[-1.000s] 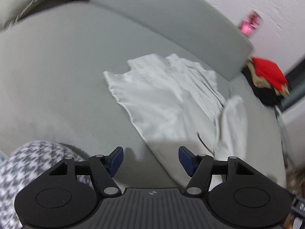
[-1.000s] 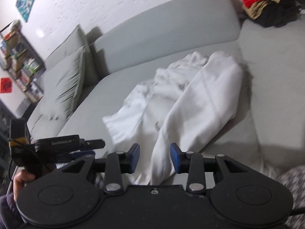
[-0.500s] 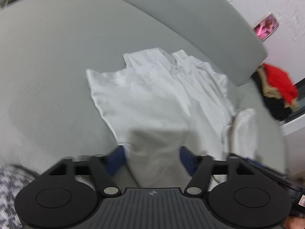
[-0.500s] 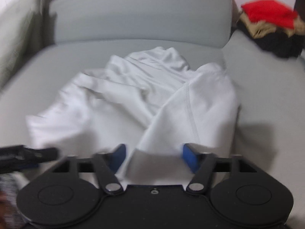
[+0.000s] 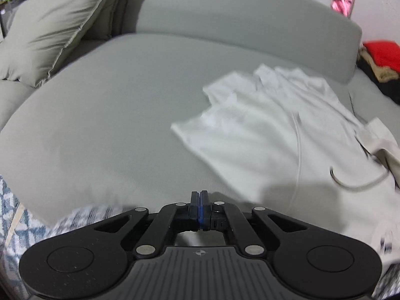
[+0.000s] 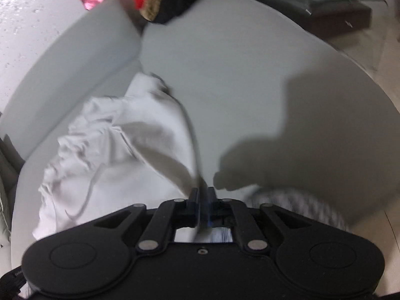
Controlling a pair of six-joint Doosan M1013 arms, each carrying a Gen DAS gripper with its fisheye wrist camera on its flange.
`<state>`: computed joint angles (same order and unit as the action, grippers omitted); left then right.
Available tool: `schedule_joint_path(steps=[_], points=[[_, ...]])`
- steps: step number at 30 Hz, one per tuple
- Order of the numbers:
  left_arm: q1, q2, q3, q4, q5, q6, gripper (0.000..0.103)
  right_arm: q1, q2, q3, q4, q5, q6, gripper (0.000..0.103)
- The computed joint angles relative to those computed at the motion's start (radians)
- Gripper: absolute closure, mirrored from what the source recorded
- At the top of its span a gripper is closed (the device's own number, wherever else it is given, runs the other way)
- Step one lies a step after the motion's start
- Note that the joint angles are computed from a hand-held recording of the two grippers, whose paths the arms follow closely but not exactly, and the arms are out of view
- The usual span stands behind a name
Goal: Fold clothes
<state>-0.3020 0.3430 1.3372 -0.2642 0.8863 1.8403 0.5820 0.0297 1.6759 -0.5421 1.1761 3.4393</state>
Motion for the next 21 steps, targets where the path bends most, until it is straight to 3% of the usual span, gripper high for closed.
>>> schedule_joint_path(steps=[2,3,4,5,9,12,16,19,20,21], points=[[0.017,-0.001,-0.003,-0.067,0.038,0.053,0.100,0.020,-0.013,0.009,-0.030,0.016,0.025,0.069],[0.022,-0.005,0.001,-0.100,0.042,0.083,0.094,0.030,-0.015,0.009,-0.063,0.027,0.033,0.061],[0.026,-0.009,0.005,-0.132,0.047,0.112,0.091,0.038,-0.016,0.011,-0.103,0.024,0.031,0.058],[0.027,-0.010,0.006,-0.168,0.051,0.148,0.086,0.037,-0.018,0.014,-0.131,-0.004,0.004,0.057],[-0.001,-0.022,0.016,-0.230,0.058,0.251,0.084,-0.012,0.013,-0.002,-0.174,-0.160,-0.191,0.057],[-0.026,-0.031,0.021,-0.227,0.057,0.281,0.083,-0.062,0.079,-0.070,-0.140,-0.190,-0.409,0.057],[-0.028,-0.042,0.034,-0.235,0.059,0.304,0.083,-0.097,0.209,-0.208,-0.075,-0.045,-0.673,0.054],[-0.019,-0.041,0.034,-0.227,0.064,0.297,0.083,-0.087,0.286,-0.282,-0.089,0.091,-0.844,0.052],[-0.017,-0.041,0.033,-0.225,0.066,0.293,0.083,-0.077,0.306,-0.299,-0.117,0.133,-0.895,0.054],[-0.015,-0.040,0.032,-0.225,0.067,0.290,0.083,-0.066,0.322,-0.310,-0.151,0.164,-0.932,0.067]])
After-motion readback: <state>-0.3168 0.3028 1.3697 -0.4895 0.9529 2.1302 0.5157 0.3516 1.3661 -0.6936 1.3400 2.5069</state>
